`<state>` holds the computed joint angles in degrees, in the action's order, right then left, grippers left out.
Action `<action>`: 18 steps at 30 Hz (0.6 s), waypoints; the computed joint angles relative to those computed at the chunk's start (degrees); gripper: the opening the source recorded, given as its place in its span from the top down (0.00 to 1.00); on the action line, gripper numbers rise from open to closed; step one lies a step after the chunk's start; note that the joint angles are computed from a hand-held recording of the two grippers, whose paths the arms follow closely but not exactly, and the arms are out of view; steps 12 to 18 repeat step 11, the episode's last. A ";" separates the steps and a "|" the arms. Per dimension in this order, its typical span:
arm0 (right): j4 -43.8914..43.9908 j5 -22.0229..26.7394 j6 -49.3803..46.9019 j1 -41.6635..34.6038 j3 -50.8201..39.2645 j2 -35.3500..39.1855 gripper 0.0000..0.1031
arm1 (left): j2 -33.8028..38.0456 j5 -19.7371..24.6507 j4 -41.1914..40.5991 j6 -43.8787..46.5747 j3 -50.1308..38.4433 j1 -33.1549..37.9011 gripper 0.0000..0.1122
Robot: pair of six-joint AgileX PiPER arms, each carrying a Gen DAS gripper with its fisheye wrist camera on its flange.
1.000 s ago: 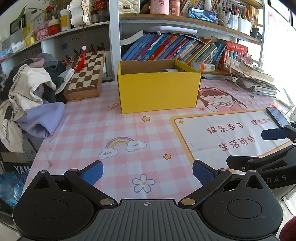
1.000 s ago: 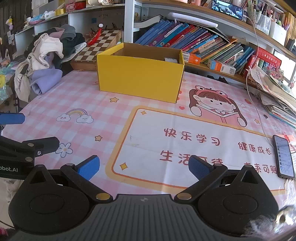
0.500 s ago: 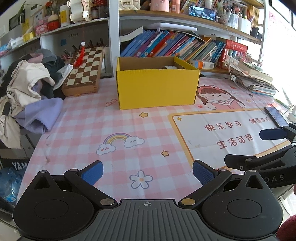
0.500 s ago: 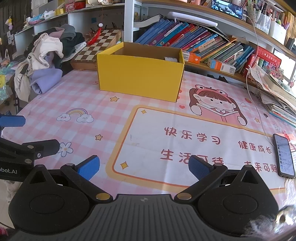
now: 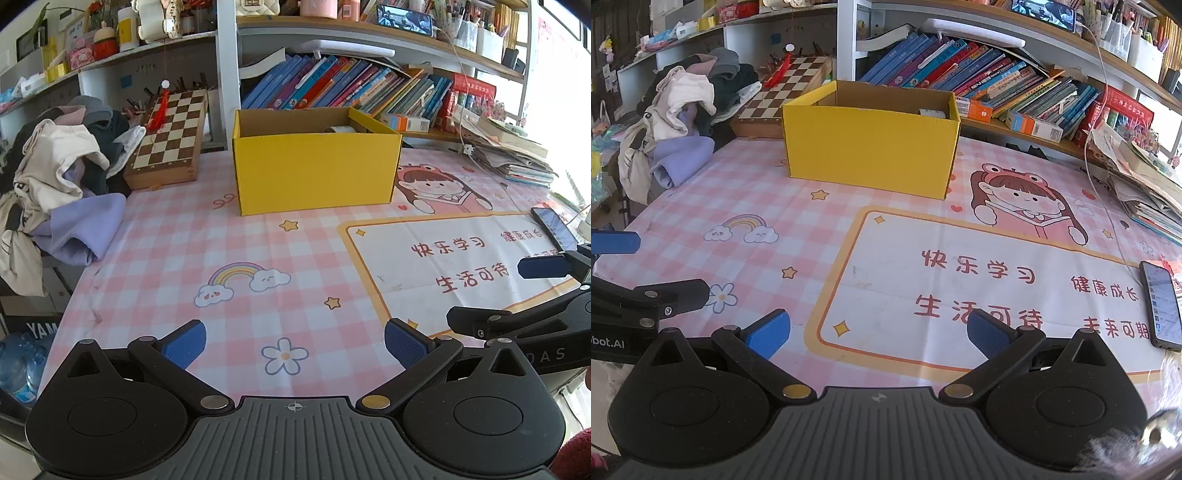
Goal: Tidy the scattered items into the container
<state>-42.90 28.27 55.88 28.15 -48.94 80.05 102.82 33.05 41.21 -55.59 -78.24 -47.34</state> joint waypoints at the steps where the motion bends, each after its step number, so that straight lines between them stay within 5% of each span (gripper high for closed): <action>1: -0.01 0.03 0.04 -0.01 -0.02 0.03 0.00 | 0.01 -0.11 -0.03 0.14 0.01 0.02 0.08; 18: 0.76 0.19 -0.54 -0.19 -0.35 0.57 0.00 | 0.08 -1.01 -1.79 2.20 -0.01 0.53 0.08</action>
